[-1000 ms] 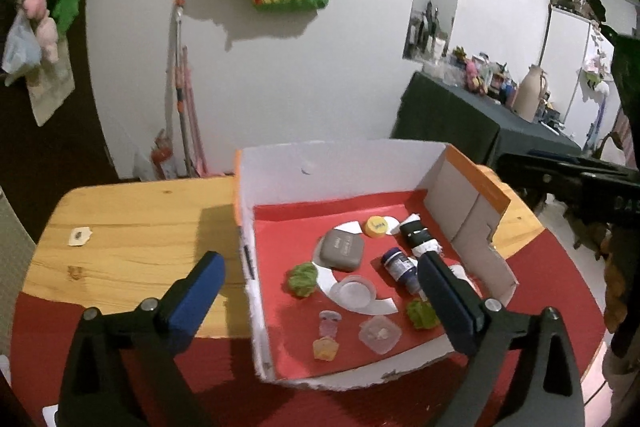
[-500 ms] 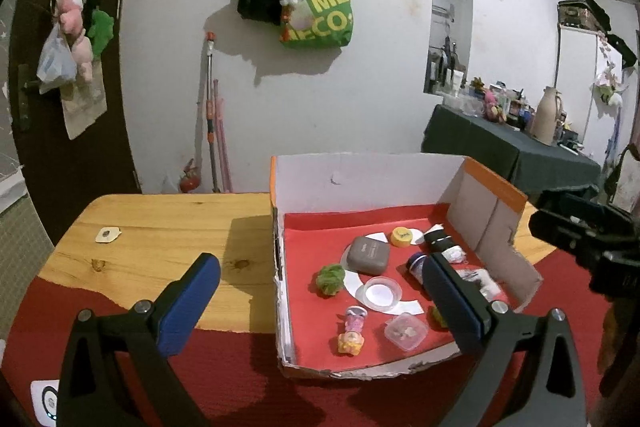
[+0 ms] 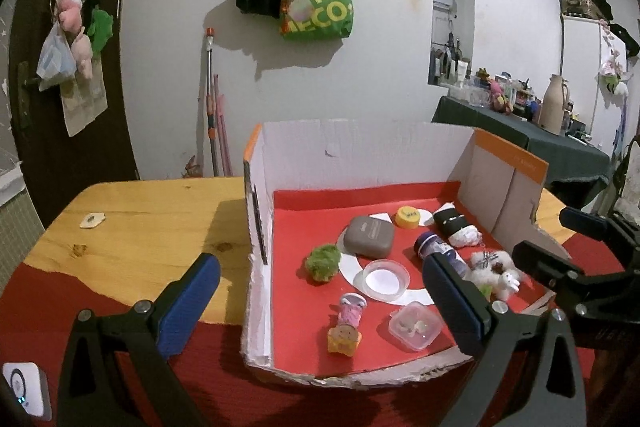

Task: Organize objects
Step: 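Lift both tools out of the box and hold above it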

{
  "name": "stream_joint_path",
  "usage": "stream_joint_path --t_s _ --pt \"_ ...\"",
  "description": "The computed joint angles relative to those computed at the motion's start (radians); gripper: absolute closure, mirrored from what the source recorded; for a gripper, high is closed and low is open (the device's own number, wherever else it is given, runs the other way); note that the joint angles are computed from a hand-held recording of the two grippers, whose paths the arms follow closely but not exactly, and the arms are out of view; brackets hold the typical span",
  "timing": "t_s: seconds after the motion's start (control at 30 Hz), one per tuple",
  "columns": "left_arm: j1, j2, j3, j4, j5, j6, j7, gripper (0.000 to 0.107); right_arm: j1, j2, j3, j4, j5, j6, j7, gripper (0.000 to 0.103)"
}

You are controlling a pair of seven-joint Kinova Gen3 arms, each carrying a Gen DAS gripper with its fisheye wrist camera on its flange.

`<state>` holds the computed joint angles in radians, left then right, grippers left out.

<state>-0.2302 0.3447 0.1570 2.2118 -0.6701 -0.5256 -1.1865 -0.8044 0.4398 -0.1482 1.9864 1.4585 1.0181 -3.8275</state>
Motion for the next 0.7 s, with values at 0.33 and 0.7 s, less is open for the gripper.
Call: stream_joint_path --t_s 0.33,0.7 --pt "0.023 0.019 -0.003 0.001 0.052 0.004 -0.053 0.005 0.022 -0.001 -0.003 0.028 0.004 -0.024 -0.066 0.005" --pt "0.009 0.014 0.01 -0.001 0.05 0.022 -0.048 0.005 0.034 -0.004 0.002 0.028 0.002 -0.05 -0.066 0.005"
